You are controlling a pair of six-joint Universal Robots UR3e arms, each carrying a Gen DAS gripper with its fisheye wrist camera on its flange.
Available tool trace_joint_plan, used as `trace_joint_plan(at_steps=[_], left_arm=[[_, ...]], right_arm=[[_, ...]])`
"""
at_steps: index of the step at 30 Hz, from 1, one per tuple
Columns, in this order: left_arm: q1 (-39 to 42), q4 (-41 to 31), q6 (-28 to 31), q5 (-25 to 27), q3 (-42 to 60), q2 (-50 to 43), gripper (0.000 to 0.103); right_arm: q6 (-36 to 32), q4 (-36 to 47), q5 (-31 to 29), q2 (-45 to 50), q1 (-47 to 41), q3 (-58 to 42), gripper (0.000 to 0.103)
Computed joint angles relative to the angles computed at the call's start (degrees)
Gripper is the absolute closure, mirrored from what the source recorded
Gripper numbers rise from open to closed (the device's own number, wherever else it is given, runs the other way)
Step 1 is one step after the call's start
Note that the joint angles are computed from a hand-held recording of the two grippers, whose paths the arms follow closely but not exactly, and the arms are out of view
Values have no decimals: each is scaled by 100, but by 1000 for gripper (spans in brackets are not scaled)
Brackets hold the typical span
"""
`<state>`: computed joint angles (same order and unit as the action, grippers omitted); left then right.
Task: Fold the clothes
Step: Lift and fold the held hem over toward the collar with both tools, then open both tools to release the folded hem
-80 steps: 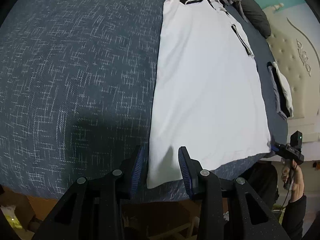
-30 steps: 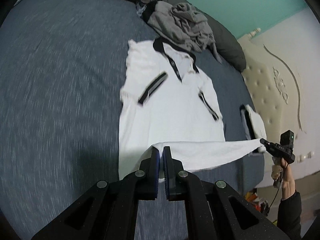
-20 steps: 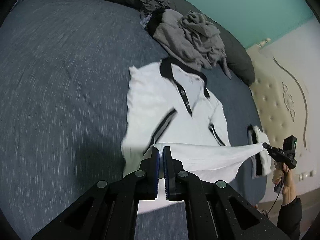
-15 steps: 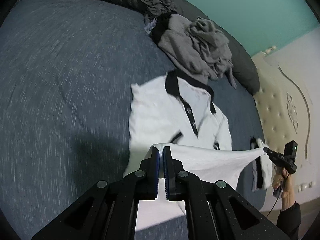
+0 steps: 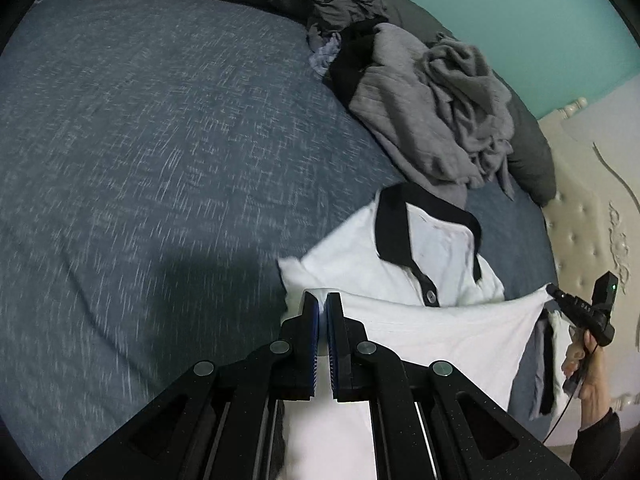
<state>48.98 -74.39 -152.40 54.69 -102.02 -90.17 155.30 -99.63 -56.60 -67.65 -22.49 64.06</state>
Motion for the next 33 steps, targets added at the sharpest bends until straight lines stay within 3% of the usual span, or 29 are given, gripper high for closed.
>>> trace_joint_plan(at_steps=[13,14,16,18,19,24,30,33], left_arm=[[-706,2087,-1156,319,279,-1366,96],[-727,2177,-1206,369,241,-1405,93],[-638,2301,-1254,397,112,-1334,64],[-378,2495,-1289,233,-185,-1056,52],[-212,2483,-1260,151,-350,-841,50],[626,1402,-279,-159,-1191,713,45],[2085,-1914,2099,-273,-2052,3234,39],[2916,-3506,3337,-1,-2268,4247,39]], right_arm=[[1019,-2362,-429,1295,413,-155,98],[1025,-2467,-463,1348,437,-102,98],[994,-2752,-492,1324,445,171,98],[854,-3063,-384,1112,350,652,98],[747,-3139,-226,949,247,933,98],[-101,-2898,309,-126,-291,2393,98],[-1518,-1845,611,-1942,-1106,4306,98],[-2317,-1126,545,-2924,-1625,5109,97]])
